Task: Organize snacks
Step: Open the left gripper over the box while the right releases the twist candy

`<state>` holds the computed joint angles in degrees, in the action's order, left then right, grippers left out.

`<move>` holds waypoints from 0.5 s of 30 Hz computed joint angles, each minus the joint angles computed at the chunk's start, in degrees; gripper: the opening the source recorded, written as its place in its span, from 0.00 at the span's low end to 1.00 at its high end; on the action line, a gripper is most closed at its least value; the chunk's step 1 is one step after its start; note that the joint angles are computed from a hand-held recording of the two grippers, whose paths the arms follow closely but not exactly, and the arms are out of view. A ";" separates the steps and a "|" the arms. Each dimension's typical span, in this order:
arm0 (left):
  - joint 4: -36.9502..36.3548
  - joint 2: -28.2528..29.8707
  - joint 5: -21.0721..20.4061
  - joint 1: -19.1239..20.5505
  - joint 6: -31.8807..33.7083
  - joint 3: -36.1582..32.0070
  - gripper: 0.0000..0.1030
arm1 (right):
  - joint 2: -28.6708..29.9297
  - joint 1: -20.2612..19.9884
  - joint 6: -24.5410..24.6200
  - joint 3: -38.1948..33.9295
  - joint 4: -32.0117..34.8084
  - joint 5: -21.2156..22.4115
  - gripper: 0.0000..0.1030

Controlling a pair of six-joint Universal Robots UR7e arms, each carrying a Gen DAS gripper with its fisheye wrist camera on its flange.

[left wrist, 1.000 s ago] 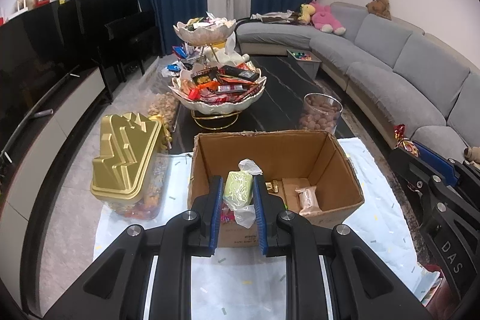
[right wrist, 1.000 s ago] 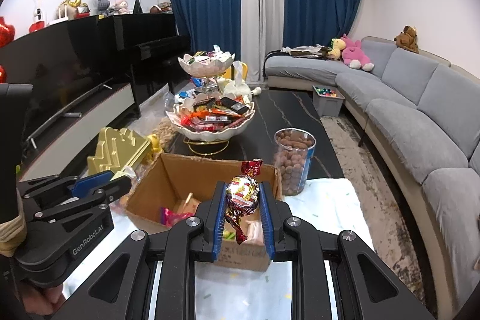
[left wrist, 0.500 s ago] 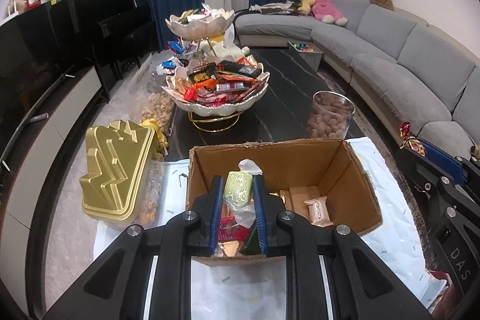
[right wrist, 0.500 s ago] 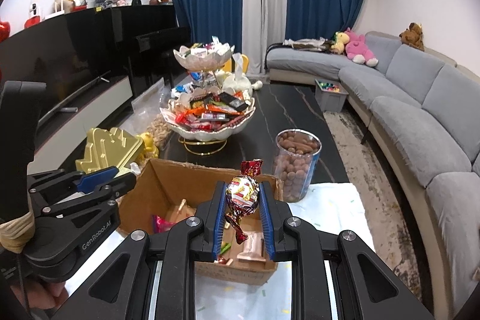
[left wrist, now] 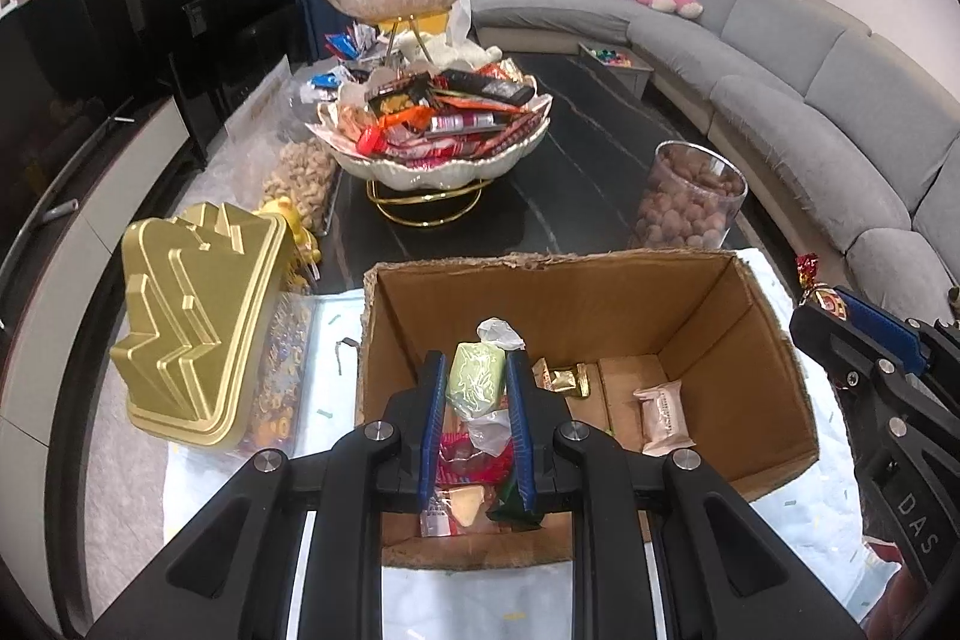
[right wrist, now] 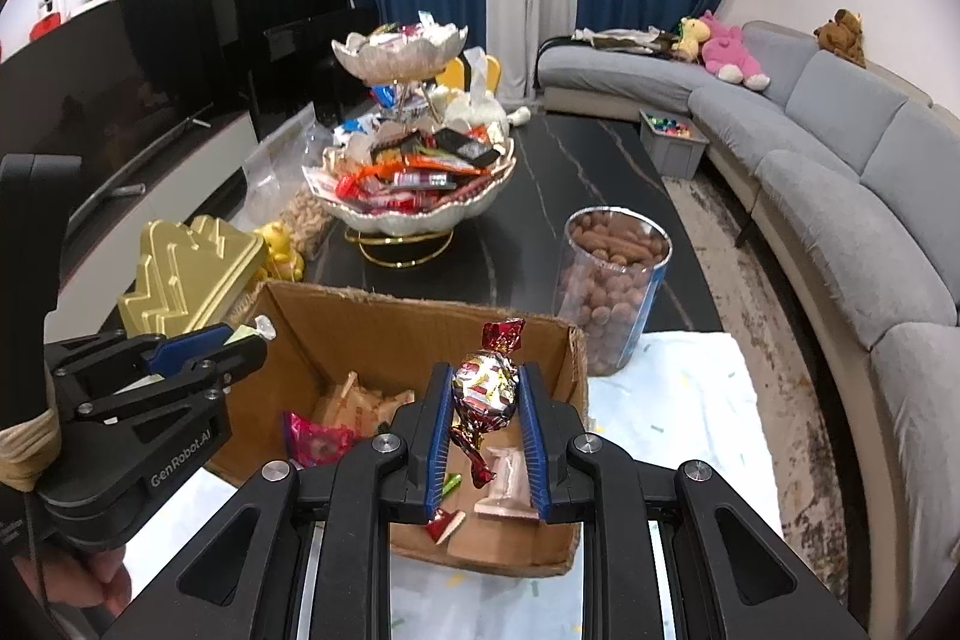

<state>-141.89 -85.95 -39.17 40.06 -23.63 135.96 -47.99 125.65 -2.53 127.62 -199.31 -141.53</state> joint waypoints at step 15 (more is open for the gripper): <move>-0.22 0.21 -1.06 1.63 0.98 0.28 0.27 | 0.70 -1.85 0.37 -0.36 3.29 1.82 0.23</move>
